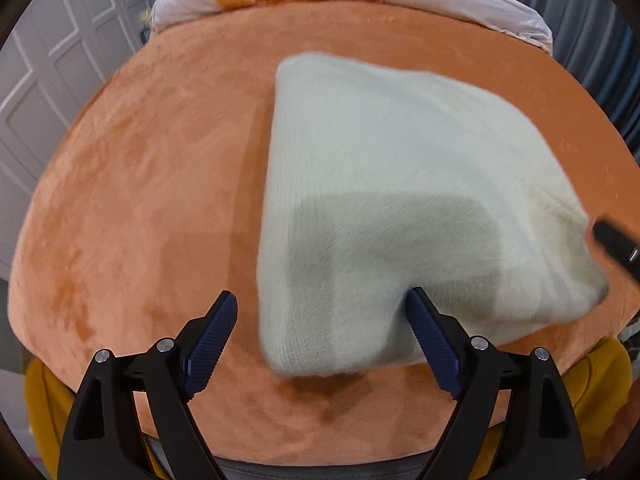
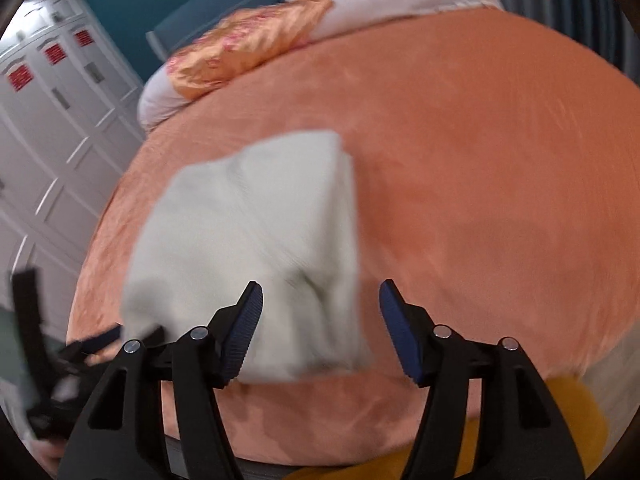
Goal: Fold small clothes
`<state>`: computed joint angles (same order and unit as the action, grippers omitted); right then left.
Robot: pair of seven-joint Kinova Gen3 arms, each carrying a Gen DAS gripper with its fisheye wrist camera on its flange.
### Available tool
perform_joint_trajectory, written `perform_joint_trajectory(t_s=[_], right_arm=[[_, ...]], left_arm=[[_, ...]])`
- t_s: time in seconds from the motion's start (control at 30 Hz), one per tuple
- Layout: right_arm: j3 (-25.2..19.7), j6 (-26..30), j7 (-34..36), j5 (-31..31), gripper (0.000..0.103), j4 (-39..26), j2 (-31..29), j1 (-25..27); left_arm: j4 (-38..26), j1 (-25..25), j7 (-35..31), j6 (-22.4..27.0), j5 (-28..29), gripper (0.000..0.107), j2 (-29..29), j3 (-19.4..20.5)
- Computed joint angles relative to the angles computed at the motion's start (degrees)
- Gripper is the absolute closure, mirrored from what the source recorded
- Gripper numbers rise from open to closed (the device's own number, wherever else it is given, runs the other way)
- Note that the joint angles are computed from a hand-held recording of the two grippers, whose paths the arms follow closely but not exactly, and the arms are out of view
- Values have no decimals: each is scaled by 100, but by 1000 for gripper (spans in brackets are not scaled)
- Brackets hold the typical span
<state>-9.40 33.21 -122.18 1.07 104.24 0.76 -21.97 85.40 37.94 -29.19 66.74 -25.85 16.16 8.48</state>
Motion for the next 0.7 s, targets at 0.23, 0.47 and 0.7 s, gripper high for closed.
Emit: perform_joint_trajectory(t_s=[0.23, 0.47, 0.7], right_arm=[[229, 888, 115, 140, 39, -923, 1163, -267], [40, 380, 618, -1073, 39, -180, 594, 308], [-122, -248, 1641, -2544, 38, 398, 537, 725]], left_arm=[[81, -62, 10, -72, 90, 20, -3, 8], [45, -221, -164, -252, 448, 21, -214, 74], [-300, -125, -328, -66, 373, 20, -21, 70]])
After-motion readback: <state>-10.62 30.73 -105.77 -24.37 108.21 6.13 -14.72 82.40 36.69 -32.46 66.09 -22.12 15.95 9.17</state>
